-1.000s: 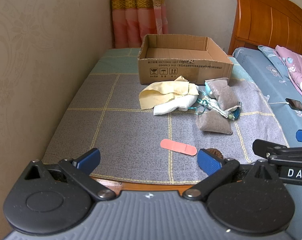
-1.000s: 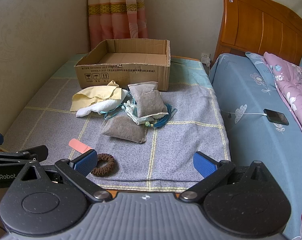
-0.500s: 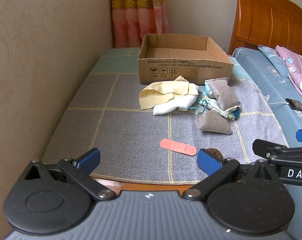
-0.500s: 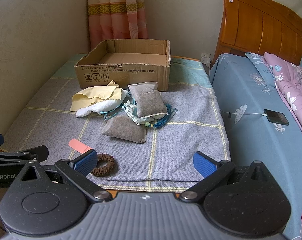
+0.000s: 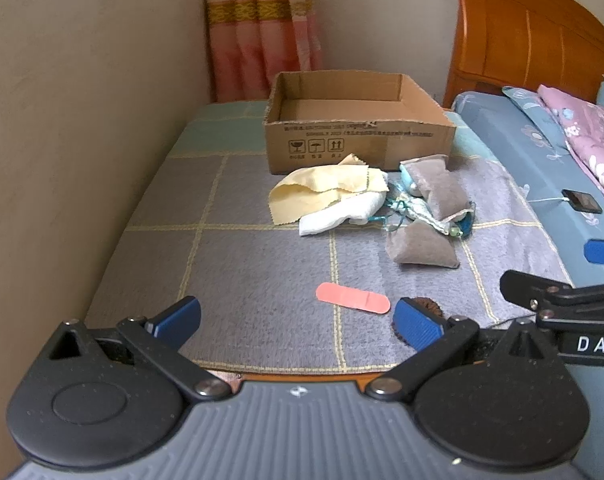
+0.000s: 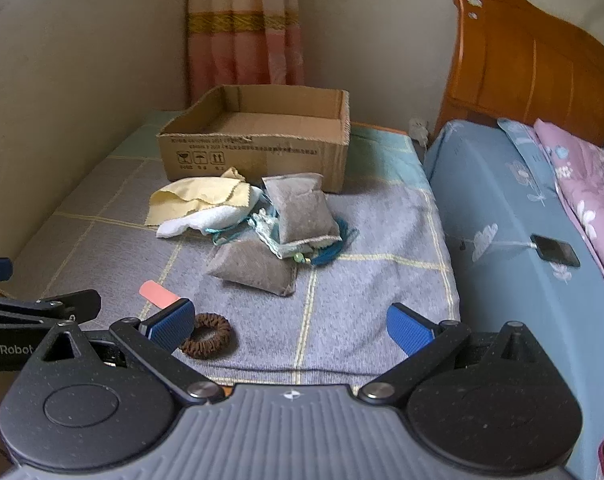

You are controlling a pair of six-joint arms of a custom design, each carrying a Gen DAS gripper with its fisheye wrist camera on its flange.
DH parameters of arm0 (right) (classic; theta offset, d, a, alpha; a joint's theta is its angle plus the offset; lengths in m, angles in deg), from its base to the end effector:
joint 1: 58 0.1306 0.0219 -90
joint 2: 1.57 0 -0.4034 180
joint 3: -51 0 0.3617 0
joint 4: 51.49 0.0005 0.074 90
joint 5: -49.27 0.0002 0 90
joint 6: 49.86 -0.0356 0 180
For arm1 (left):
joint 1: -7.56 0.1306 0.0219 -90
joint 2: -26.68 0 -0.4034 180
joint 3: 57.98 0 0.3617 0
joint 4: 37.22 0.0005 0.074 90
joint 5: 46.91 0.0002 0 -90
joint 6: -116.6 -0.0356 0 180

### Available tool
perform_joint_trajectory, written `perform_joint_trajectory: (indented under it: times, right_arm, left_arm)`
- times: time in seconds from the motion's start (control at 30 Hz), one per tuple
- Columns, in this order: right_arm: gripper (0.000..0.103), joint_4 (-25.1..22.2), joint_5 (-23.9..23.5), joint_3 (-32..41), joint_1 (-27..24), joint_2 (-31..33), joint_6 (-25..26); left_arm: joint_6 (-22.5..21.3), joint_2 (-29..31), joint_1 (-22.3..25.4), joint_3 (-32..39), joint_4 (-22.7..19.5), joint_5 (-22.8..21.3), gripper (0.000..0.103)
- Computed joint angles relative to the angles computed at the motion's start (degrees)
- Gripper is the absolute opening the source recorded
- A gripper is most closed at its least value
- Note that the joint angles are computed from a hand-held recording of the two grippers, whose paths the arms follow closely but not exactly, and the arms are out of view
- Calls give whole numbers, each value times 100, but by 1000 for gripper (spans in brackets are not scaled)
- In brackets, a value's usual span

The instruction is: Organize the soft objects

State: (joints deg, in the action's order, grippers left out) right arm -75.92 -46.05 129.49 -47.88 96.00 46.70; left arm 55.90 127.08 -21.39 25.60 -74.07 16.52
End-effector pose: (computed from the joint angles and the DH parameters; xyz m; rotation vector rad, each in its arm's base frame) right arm 0.4879 0.0899 0.3368 -0.3839 2.2984 0.1393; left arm 0.4480 -0.2302 0.3373 -0.1909 2.3705 0.1104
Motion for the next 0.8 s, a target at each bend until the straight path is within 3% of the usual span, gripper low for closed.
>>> perform_joint_trajectory:
  times: [0.3,0.47,0.8]
  right_arm:
    - [103,430,-650,-162,-145,106,854]
    - [103,621,-906,-253,-183,329,1342]
    - [103,230,-1127,93,-26,870,1629]
  left_arm:
    - [-324,-91,128,-235,439,73,102]
    - [-596,-116,236,-469,872,-199,102]
    - [-699,-3,519,-505,912,364,102]
